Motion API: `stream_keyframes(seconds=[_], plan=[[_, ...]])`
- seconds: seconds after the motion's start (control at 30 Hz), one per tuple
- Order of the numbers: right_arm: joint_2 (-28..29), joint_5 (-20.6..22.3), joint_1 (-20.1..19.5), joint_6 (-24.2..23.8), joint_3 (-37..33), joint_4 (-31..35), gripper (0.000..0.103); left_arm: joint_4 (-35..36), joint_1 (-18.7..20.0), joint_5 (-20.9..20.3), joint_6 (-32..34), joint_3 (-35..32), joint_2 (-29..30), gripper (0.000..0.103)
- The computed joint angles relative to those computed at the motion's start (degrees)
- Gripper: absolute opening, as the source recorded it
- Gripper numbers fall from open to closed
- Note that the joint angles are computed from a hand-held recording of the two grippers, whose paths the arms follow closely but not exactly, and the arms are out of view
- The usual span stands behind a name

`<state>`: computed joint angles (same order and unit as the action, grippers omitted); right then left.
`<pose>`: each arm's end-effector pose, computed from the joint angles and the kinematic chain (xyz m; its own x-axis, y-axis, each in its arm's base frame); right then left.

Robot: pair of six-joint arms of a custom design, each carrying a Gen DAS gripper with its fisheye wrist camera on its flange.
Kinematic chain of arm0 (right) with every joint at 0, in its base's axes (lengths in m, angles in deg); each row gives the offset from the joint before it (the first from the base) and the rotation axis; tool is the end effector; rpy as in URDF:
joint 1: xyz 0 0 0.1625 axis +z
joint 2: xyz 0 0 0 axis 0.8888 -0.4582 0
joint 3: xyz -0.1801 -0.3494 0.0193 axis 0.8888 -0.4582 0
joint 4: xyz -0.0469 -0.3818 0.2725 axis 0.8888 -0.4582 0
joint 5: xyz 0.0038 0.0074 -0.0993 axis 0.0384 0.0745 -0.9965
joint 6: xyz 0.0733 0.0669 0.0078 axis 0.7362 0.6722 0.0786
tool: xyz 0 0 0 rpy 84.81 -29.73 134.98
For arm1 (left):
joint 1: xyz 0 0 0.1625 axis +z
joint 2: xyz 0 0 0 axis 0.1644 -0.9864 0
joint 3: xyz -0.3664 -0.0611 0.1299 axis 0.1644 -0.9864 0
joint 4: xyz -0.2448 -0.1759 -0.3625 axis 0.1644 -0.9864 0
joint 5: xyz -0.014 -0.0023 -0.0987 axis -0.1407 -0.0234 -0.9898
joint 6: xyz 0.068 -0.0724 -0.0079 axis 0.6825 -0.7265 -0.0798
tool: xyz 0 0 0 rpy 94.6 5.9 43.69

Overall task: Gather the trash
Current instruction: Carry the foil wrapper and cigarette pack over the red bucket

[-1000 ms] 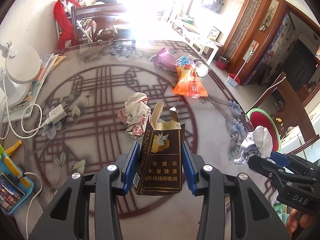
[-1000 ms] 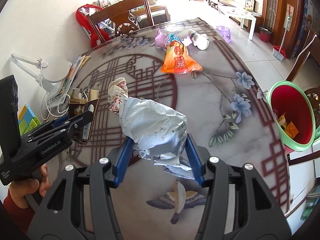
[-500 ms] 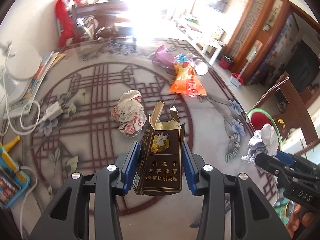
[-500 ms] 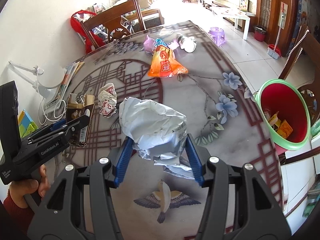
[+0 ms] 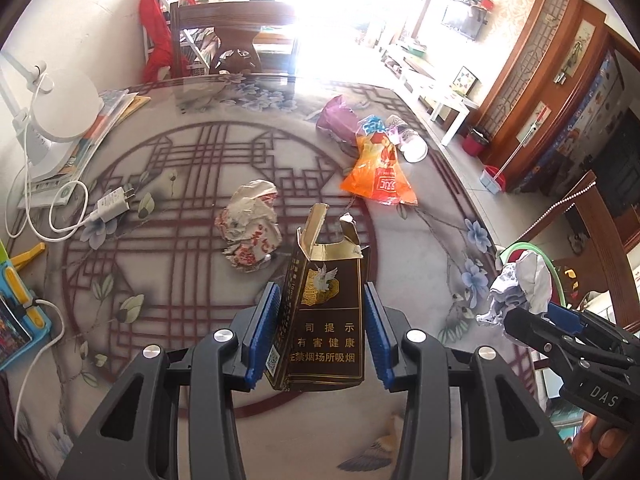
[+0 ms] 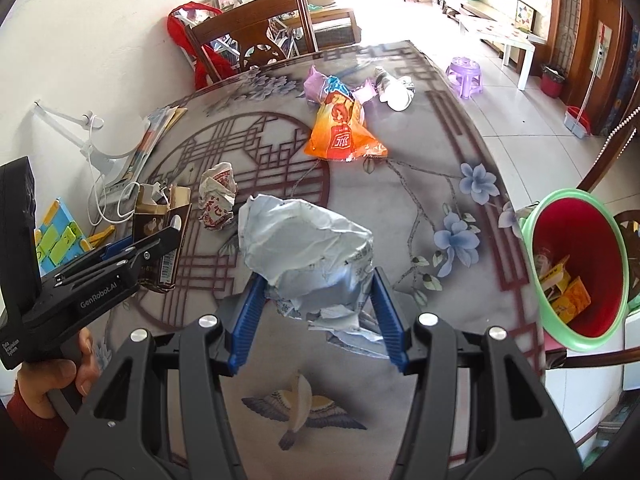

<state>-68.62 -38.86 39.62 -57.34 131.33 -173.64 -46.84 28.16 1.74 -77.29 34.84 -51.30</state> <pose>0.2392 -0.6180 0.2769 -0.7248 -0.5589 0.4029 -0.6400 0.7627 -0.0932 -0.3191 -0.5206 0.1805 -0.7568 -0.4246 -0.4969 0.0662 0.7065 -0.7046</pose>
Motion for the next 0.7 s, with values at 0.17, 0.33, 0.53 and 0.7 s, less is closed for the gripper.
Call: stream_keyframes(seconds=[0.17,0.33,0.53,0.7], plan=[[0.2,0.7,-1.5,-1.0,-2.0,1.6,0.051,-0.7,0.3,-0.4,0.6,-3.0,3.7,0.039],[0.2,1.1,-2.8,-1.3,-3.5,2.7,0.051,-1.9,0.5,-0.6,3.0,-7.2,8.3,0.039],[0.2,1.5,-4.9,-1.6,-6.0,3.6,0.052,-3.2,0.7,-1.0,6.3,-12.1,13.5,0.039],[0.6,1.6,-6.8,-1.7,-8.4,4.5,0.052,-3.6,1.0,-1.5,8.6,-16.0,17.2,0.039]])
